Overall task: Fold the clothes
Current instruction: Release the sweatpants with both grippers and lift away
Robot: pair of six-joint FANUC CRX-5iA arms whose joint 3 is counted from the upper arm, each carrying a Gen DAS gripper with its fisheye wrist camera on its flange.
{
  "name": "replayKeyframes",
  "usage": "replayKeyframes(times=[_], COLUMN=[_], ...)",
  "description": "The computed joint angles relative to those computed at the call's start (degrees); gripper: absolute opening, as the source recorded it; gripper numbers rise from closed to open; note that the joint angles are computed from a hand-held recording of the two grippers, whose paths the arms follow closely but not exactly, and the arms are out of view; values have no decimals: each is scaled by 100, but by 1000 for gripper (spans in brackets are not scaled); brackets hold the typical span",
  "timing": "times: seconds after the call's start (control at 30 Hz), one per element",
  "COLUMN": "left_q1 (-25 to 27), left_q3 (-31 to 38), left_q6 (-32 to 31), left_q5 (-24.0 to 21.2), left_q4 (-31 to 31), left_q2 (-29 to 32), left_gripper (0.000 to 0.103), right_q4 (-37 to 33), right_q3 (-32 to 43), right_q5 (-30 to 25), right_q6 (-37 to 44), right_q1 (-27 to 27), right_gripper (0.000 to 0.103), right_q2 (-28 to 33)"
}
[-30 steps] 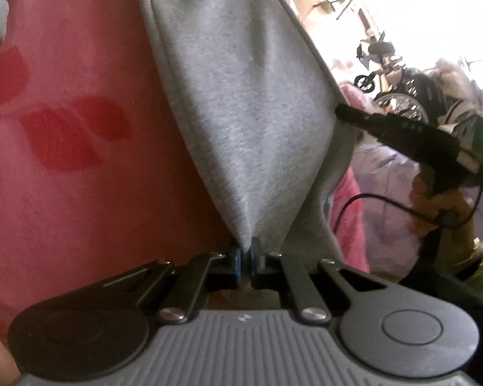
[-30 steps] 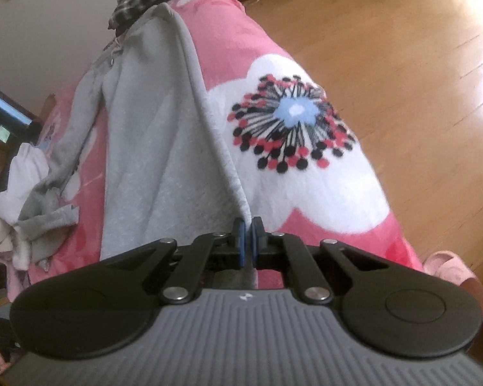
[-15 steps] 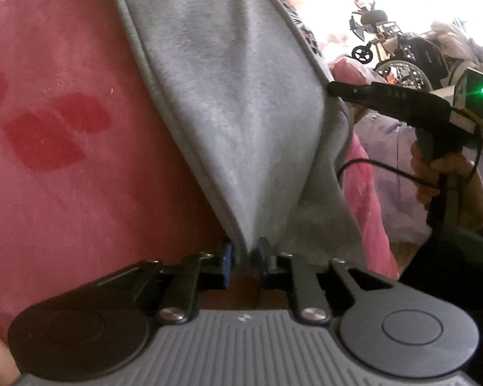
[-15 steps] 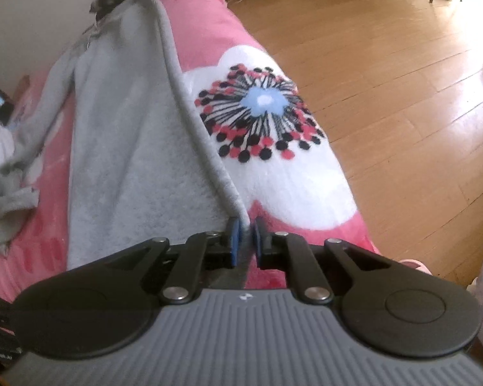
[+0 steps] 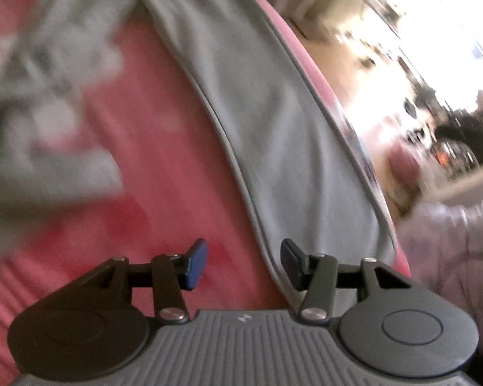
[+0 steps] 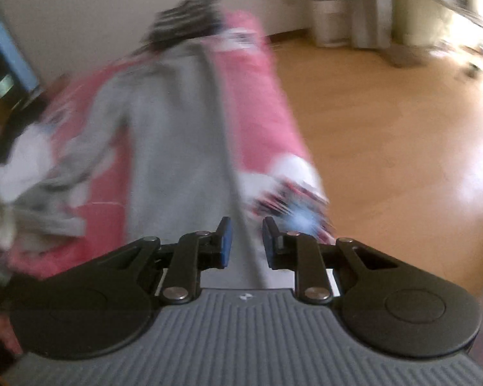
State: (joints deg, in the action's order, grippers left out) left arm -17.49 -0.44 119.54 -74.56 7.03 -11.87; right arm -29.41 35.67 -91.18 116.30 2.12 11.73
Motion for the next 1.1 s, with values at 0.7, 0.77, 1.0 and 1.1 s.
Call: replayKeyframes(times=[0.7,0.77,1.0,1.1], left_q1=[1296,1271,1247,1356], left_q3=[1946,1885,1020,458], left_q6=[-2110,-2137,-2083,-2262], left_q5=[9,230,1484,2055], left_q4=[-308,-169,269,609], left_q2=[2032,2221,2271,2035], left_gripper=[52,52,51,52], right_q4=[2197,2111,1252,1351], right_q3=[5176,4868,3189,3770], right_q5=[-1131,-614,1337,1499], right_q6=[351,335,423,-514], right_q1=[2595,2547,2029,1823], right_gripper=[19,18,15,15], right_q2=[4114,4076,3588,4022])
